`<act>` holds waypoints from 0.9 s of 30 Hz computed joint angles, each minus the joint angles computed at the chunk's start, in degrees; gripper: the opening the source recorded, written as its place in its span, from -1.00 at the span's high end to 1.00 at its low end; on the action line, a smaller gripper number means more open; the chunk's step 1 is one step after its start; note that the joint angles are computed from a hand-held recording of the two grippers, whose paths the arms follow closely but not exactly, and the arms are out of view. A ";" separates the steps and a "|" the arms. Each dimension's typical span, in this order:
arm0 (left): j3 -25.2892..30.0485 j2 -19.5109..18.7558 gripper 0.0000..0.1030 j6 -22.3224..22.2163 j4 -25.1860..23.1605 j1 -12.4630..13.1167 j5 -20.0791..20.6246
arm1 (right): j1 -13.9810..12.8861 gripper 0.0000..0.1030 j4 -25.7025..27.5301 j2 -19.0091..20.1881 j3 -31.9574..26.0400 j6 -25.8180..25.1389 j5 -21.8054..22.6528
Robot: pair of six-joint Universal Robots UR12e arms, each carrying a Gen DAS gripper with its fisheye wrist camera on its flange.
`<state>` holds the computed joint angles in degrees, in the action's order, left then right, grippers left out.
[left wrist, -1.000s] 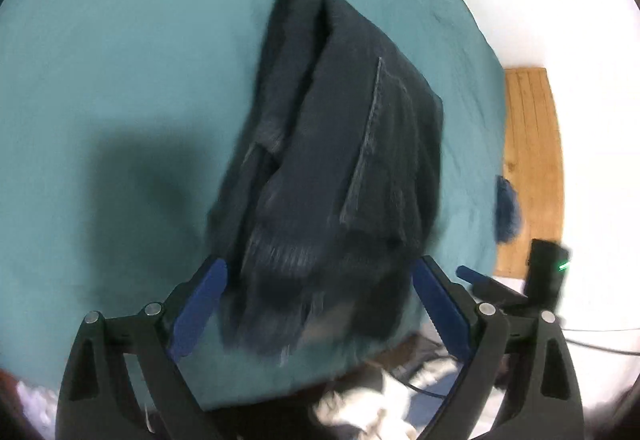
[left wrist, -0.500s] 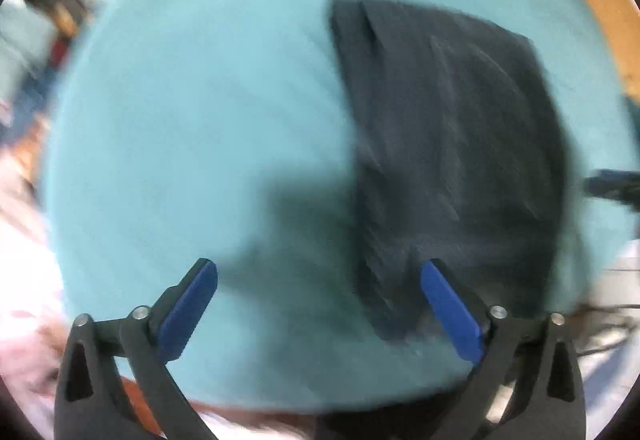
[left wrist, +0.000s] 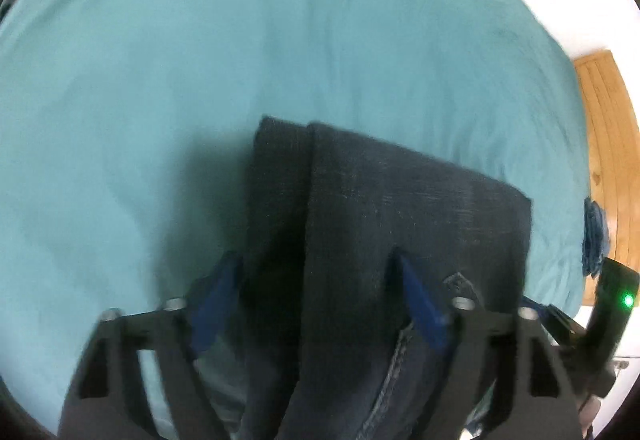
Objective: Fold clothes
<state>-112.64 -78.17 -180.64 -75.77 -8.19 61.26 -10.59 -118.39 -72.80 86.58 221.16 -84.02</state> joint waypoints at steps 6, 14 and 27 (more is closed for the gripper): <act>-3.82 4.19 0.72 0.32 3.30 4.35 -5.84 | -0.90 0.33 -1.48 0.58 1.33 -0.08 0.12; -4.56 6.91 -0.05 2.33 2.20 7.89 -8.22 | -2.34 0.14 -7.80 0.47 2.19 4.30 1.19; -1.51 -4.00 0.48 1.02 1.32 8.85 -9.46 | -6.32 0.61 -18.22 7.19 -2.20 9.82 8.90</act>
<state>-114.15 -82.17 -179.63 -74.45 0.66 51.80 -16.91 -136.61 -65.62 84.38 230.98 -75.12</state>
